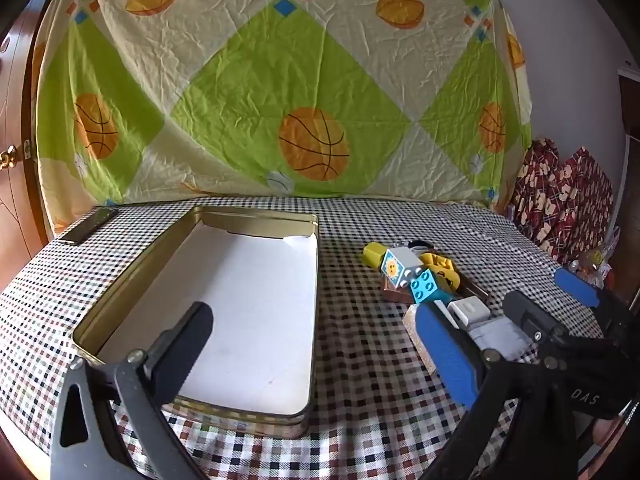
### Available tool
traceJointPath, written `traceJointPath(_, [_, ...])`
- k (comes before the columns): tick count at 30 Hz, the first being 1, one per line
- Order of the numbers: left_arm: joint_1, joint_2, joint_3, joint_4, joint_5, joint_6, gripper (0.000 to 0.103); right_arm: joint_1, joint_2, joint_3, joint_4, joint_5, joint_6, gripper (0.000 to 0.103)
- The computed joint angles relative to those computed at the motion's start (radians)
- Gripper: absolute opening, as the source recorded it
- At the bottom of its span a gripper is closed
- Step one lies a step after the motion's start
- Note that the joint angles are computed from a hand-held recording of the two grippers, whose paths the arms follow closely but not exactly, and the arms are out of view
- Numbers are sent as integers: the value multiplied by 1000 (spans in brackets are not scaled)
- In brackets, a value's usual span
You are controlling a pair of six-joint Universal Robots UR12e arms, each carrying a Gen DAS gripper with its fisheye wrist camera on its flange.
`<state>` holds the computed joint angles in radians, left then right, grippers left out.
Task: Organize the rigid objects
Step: 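Move left gripper to the white red-seal box while right gripper approaches the clear plastic container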
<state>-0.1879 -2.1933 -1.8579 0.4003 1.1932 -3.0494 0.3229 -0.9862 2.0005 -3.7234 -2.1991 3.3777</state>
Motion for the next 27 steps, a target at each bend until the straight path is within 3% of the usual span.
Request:
traceJointPath(9, [-12,-6,11,9,59,16,103,-11,-9,23,-4,10,2,102])
traceJointPath(10, [-11,-11,4,11,23,24,103,-10,-13,24,4,7,3,102])
traceJointPath(12, [-9,-11,1,23,20,22,103,-5,-12,21,23,-1,19,102])
traceJointPath(27, [-29,-28,3,26,45,37,103,-20,-16,46,79,-49,86,102])
